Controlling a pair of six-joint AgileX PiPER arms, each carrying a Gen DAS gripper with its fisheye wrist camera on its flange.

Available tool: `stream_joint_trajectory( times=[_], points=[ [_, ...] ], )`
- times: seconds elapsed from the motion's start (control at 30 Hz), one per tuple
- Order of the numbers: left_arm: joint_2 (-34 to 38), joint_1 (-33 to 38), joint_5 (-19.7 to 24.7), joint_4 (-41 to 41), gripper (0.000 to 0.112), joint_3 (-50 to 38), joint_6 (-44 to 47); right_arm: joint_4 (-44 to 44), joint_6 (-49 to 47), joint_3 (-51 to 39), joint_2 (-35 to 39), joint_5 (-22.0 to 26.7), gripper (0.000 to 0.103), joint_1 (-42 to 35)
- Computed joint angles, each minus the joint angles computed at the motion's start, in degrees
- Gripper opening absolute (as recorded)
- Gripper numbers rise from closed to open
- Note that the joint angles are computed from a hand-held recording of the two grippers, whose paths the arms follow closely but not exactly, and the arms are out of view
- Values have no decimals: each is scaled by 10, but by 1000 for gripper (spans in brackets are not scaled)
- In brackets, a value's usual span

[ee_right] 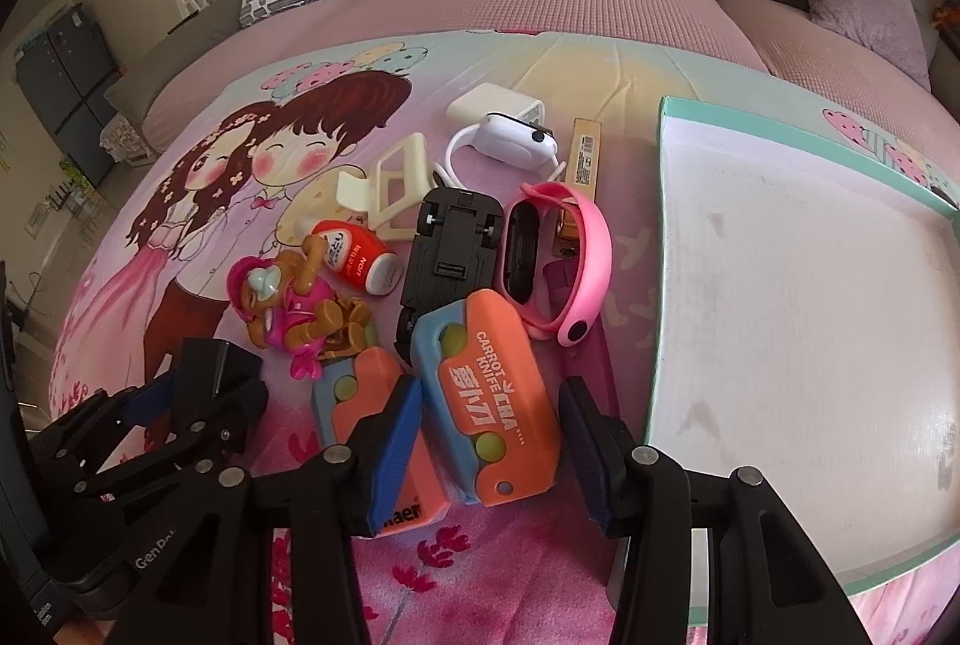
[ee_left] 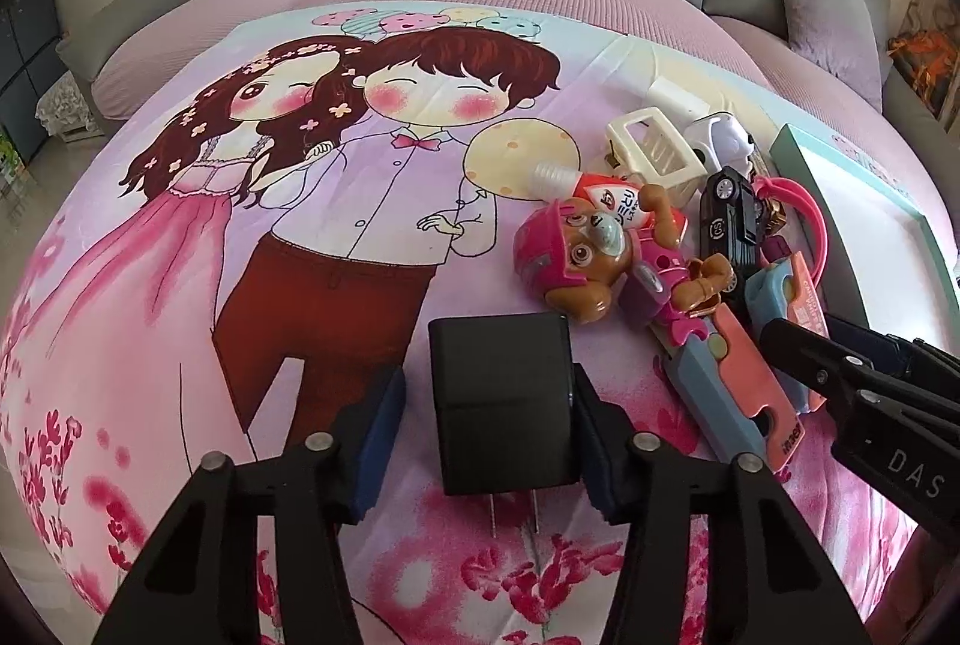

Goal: Organize rigid objects
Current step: 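Reach the left tool to the black charger while the right tool reaches the orange carrot knife, then close the left tool on the black charger while the right tool grasps the orange carrot knife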

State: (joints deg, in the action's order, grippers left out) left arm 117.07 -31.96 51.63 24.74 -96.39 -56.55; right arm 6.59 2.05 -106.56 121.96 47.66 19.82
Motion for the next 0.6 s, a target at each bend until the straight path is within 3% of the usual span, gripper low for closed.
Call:
stream_joint_trajectory(
  times=[0.07,0.6],
  points=[
    [-1,-1,-1,1,43,0,-1,-3,5,5,-3,-4,50,2],
    [-43,-7,-56,24,43,67,-69,125,-60,125,-66,-75,43,-31]
  ],
)
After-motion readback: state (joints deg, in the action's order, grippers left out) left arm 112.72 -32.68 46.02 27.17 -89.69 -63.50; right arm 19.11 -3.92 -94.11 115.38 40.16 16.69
